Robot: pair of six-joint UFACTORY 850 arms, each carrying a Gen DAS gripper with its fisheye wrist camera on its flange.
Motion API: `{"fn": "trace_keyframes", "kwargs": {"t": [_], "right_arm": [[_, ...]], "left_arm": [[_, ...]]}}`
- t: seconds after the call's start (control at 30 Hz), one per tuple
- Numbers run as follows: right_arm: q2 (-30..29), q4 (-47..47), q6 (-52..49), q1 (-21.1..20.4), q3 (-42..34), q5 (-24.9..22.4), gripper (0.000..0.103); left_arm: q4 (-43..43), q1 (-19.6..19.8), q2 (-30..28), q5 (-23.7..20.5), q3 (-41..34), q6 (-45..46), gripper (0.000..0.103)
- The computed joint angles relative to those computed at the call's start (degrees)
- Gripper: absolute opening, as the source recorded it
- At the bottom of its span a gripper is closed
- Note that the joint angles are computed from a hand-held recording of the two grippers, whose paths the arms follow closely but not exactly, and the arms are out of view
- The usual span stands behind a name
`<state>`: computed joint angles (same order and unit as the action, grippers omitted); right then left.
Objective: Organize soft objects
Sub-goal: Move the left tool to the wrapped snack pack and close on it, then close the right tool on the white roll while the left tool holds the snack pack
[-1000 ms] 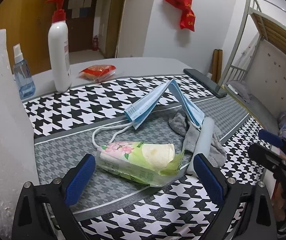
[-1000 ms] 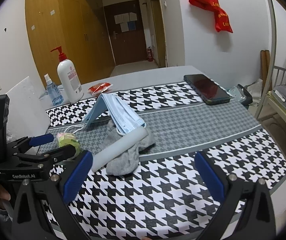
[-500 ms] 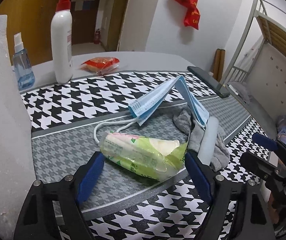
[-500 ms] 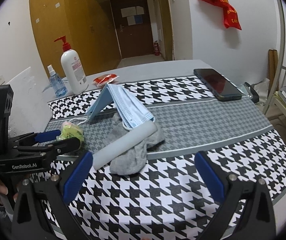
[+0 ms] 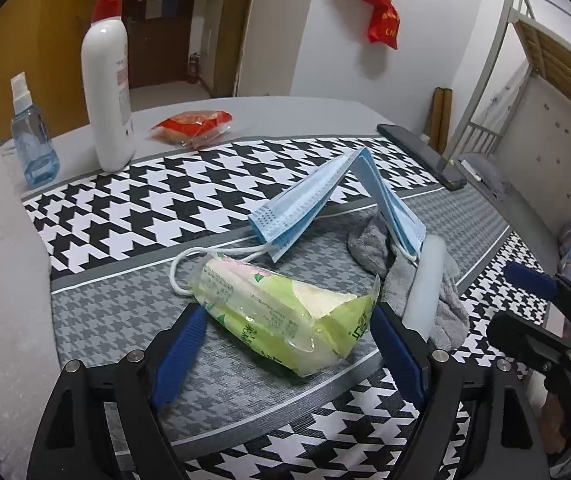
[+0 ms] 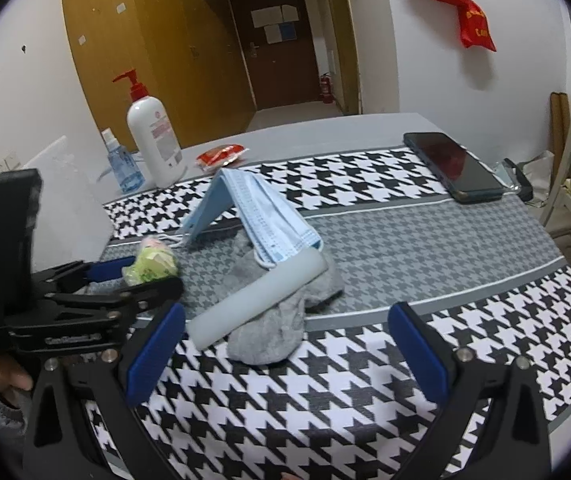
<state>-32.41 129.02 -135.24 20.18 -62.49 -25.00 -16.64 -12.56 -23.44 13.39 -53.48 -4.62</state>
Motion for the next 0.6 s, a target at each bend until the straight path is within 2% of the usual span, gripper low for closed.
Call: {"fn": "trace_keyframes", "kwargs": {"t": [0.03, 0.07, 0.17, 0.27, 0.33, 0.57, 0.6], "right_arm": [[0.1, -0.8, 0.7, -0.1, 0.1, -0.6, 0.103], [0.1, -1.0, 0.8, 0.0, 0.2, -1.0, 0.103], [-0.2, -3.8, 3.5, 0.2, -0.2, -1.4, 0.101], [-0.6, -6.3, 5.6, 0.7, -0.8, -1.1, 0.09], [-0.9, -7.7, 7.0, 0.9, -1.3, -0.8, 0.078], [-1.5, -9.7, 9.6, 1.7, -2.3, 0.1, 0.061], [-1.6, -9.6, 9.7, 1.8, -2.4, 0.5, 0.056]], "left_arm": [[1.2, 0.0, 0.0, 0.0, 0.0, -1.1, 0.081], [2.8, 0.1, 0.0, 0.0, 0.0, -2.7, 0.073], [7.0, 0.4, -0.2, 0.0, -0.1, -7.1, 0.064], [10.0, 0.6, 0.0, 0.3, 0.3, -10.1, 0.059], [11.4, 0.8, 0.2, 0.6, 0.7, -11.5, 0.055], [10.3, 0.8, 2.2, 3.2, 3.3, -11.2, 0.048], [10.7, 0.8, 2.5, 3.4, 3.7, -11.6, 0.048]]}}
